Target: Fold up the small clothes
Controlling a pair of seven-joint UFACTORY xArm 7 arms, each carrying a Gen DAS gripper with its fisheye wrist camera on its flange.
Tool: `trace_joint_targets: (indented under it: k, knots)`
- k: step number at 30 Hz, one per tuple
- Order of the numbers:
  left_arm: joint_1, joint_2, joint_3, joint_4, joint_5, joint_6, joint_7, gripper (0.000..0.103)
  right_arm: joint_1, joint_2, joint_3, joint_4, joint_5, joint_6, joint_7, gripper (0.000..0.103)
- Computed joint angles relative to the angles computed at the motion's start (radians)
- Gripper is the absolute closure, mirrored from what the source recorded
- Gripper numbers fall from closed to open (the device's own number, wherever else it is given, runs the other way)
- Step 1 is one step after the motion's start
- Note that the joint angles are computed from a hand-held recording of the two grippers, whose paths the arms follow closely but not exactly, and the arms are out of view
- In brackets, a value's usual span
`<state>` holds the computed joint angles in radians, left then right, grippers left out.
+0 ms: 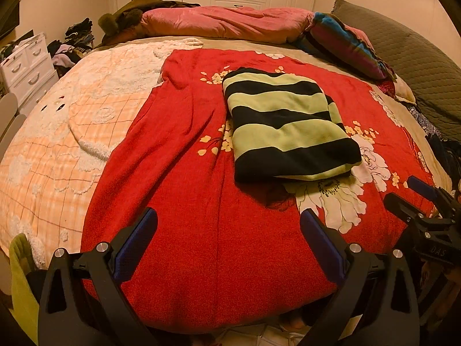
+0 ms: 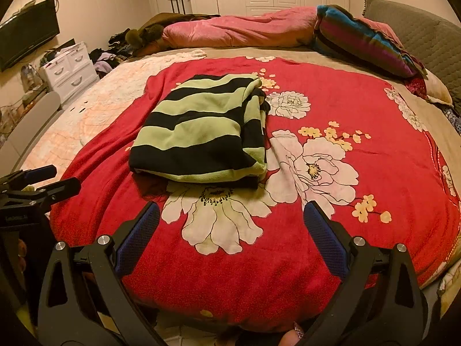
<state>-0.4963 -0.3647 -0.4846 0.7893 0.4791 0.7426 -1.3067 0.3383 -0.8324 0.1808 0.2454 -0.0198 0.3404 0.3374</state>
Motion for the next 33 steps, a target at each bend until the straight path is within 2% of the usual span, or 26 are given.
trace_joint_targets:
  k: [33]
  knots:
    - [-0.004,0.002,-0.003,0.014,0.016,0.037,-0.016,0.004,-0.006,0.001,0.000,0.003,-0.003,0.007,0.002,0.009]
